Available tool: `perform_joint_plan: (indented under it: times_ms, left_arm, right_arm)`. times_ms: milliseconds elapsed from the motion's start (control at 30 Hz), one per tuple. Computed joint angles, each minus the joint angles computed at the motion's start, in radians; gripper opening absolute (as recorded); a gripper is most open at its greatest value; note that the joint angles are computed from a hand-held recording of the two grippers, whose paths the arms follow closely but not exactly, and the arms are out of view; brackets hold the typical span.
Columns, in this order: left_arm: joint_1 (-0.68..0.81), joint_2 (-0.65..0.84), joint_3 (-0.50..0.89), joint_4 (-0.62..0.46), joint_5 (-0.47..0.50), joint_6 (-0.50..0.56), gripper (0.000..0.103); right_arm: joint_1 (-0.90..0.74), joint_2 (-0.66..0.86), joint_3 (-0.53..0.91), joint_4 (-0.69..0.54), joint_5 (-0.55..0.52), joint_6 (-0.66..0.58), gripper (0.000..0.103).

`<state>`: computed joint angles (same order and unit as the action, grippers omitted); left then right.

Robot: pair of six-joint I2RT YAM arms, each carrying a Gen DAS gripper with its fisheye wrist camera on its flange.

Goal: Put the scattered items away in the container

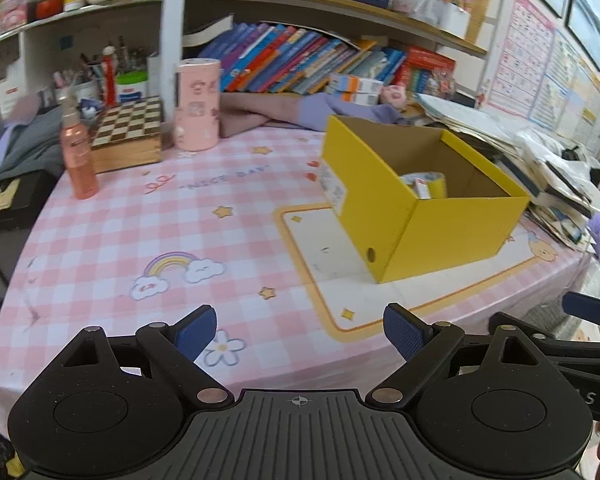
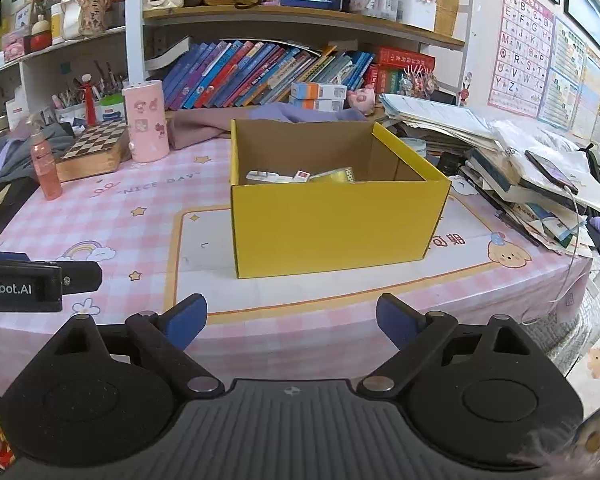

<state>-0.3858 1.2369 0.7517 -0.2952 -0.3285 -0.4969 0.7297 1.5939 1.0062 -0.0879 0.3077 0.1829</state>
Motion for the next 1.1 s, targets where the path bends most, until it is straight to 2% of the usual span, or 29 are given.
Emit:
perform_joint_plan:
  times_ms: [533,1100]
  left_arm:
    - [0.008,-0.046,-0.034,-0.031,-0.007,-0.024,0.093]
    - [0.002,-0.106,-0.068,-0.096,-0.049,-0.064,0.093]
  right_arm:
    - [0.032,-0.01,0.0,-0.011,0.018,-0.005,0.093]
    - [0.055,0.014,0.013,0.009,-0.028,-0.035,0.098]
